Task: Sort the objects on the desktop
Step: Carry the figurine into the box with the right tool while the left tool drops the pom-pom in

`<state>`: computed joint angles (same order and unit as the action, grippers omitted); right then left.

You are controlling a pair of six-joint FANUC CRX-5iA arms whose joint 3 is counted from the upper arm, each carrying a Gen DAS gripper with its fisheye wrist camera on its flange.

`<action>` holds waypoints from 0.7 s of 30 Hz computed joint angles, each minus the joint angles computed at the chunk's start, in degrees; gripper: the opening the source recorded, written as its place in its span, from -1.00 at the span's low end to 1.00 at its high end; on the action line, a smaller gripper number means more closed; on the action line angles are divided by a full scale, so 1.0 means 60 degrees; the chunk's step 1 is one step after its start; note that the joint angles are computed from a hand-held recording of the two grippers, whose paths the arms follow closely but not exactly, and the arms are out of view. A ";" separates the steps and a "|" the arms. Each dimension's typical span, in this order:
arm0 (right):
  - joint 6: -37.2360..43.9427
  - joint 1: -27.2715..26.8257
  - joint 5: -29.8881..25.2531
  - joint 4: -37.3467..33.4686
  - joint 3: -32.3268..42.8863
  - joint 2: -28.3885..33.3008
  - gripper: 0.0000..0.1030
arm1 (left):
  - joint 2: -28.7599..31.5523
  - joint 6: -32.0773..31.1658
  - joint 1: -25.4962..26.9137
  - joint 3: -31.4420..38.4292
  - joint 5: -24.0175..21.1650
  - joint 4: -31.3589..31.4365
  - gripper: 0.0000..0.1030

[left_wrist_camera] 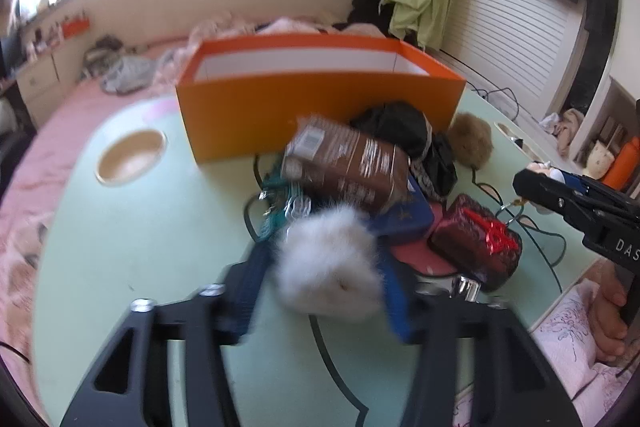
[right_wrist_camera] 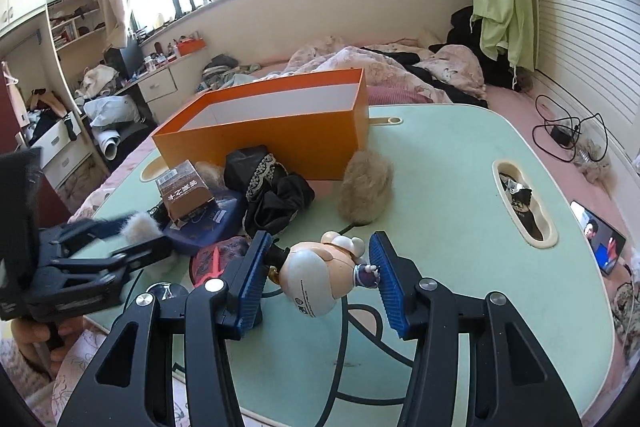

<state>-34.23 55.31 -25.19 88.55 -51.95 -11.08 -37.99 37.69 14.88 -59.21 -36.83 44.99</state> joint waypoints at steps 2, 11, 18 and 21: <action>-0.0082 -0.0058 0.0042 0.0089 -0.0021 -0.0022 0.01 | -0.0353 -0.0353 0.0267 -0.0243 -0.0199 0.0326 -0.31; 0.0292 -0.0074 0.0170 0.0021 0.0140 -0.0075 0.01 | -0.1395 -0.1309 0.1400 -0.0305 -0.0894 0.1313 -0.33; 0.2252 -0.0361 0.0243 -0.1207 0.1814 0.0559 0.01 | 0.0870 -0.0740 0.0361 0.1692 0.0377 0.1186 -0.32; 0.3664 -0.0443 0.0134 -0.2552 0.2961 0.1313 0.01 | 0.2229 -0.0167 -0.0042 0.2753 0.0684 0.0756 -0.32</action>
<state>-12.24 52.65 -24.38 73.24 -34.19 -3.20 -24.61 36.69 14.63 -42.69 -32.73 49.52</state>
